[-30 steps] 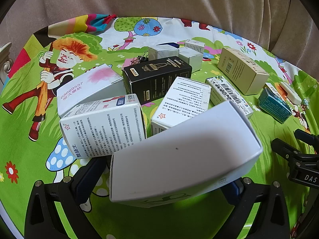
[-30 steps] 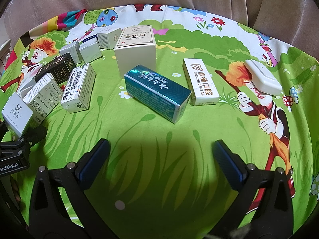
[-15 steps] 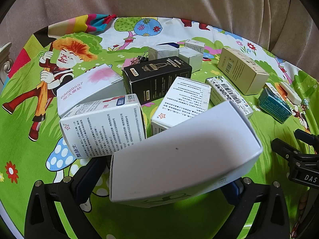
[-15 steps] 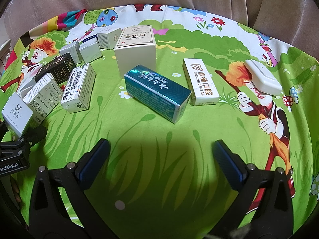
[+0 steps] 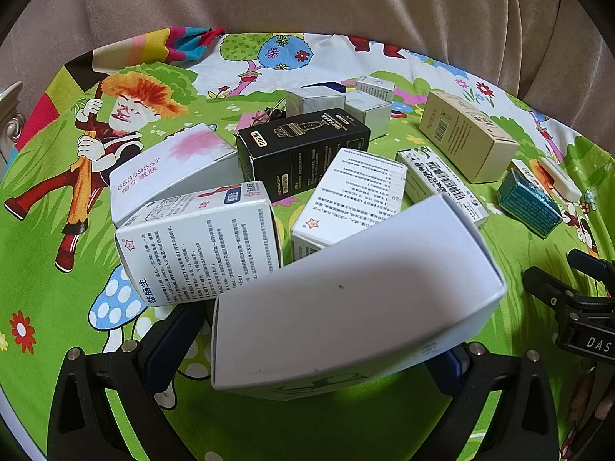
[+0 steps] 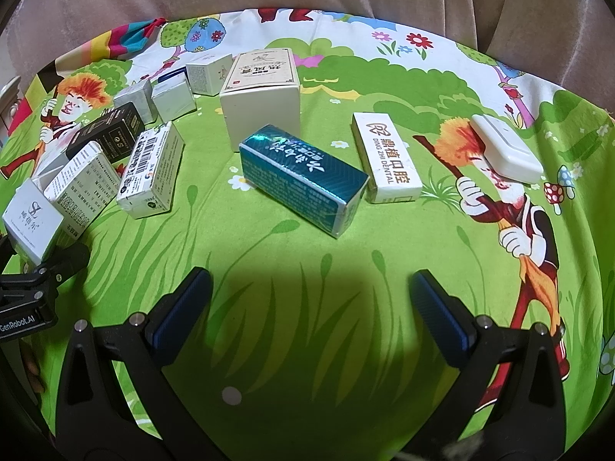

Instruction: Organize rigid objects

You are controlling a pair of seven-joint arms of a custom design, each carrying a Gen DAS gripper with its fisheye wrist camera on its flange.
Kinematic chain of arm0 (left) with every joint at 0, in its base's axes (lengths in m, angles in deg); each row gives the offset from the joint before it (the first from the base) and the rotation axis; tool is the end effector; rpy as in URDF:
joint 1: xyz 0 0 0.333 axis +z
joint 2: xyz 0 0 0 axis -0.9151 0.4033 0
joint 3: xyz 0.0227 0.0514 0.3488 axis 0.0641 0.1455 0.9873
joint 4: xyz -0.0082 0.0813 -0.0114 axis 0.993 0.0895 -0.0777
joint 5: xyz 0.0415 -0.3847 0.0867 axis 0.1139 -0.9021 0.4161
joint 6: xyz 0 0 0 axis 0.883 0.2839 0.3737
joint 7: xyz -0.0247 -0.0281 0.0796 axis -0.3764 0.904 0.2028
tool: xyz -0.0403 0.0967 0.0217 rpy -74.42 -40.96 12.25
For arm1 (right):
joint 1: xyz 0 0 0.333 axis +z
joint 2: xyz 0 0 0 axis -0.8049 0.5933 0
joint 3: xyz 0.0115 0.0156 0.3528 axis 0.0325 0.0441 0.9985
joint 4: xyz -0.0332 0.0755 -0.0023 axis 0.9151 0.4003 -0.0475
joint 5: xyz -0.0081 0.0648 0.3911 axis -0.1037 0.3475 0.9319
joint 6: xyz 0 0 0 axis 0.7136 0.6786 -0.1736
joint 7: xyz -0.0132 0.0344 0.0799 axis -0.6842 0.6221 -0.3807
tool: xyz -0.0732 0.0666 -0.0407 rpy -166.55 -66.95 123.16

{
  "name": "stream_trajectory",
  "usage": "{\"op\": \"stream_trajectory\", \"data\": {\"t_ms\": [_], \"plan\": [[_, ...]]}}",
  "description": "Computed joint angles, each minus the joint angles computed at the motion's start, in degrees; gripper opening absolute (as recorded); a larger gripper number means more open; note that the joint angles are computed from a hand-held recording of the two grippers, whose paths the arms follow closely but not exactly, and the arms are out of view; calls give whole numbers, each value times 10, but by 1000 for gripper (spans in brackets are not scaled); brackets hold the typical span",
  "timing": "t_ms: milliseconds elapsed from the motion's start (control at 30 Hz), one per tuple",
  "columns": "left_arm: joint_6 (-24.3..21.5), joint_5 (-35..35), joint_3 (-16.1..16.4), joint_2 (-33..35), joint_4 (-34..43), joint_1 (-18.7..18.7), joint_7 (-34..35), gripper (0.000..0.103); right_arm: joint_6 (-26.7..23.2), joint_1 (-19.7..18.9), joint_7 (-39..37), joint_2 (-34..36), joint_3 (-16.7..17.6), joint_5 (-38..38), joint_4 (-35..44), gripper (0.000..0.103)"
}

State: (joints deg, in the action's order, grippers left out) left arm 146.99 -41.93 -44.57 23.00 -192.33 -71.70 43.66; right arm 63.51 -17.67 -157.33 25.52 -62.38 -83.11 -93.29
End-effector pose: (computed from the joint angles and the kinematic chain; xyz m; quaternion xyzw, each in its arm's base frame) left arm 0.6198 -0.1958 0.2584 -0.4973 0.8094 -0.2672 0.1615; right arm 0.5223 0.3723 0.2506 -0.5426 0.7826 -0.2454 0.1814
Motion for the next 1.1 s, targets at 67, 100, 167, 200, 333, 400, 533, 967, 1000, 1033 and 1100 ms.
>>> {"op": "stream_trajectory", "data": {"t_ms": [67,100,167,200,333,400,533,967,1000,1033,1100], "plan": [[0,0,1,0,0,-1,-1,103,0,0,0,0,0,0,0,103],[-1,-1,5,2,4,-6,-3,103,1,0,0,0,0,0,0,103],[-5,-3,14,-2,1,-13,-7,103,5,1,1,-1,0,-4,-3,103],[-12,-3,14,-10,-7,-13,-7,103,10,1,1,-5,0,-8,-9,103],[-4,11,-62,-24,-48,69,33,103,17,9,19,-25,3,-32,-39,103],[25,25,-116,-27,-81,128,52,103,25,9,27,-36,7,-49,-58,103],[60,81,-189,-26,-127,218,50,103,30,8,57,-56,16,-83,-89,103],[-37,177,-248,29,-28,254,174,103,23,-8,64,-57,34,-94,-92,103],[-59,180,-257,37,-15,259,194,103,23,-8,64,-57,35,-94,-91,103],[-83,182,-263,42,-5,261,213,103,22,-8,64,-57,35,-94,-92,103],[-142,173,-313,53,-5,305,257,96,22,-8,65,-57,35,-94,-91,103]]}}
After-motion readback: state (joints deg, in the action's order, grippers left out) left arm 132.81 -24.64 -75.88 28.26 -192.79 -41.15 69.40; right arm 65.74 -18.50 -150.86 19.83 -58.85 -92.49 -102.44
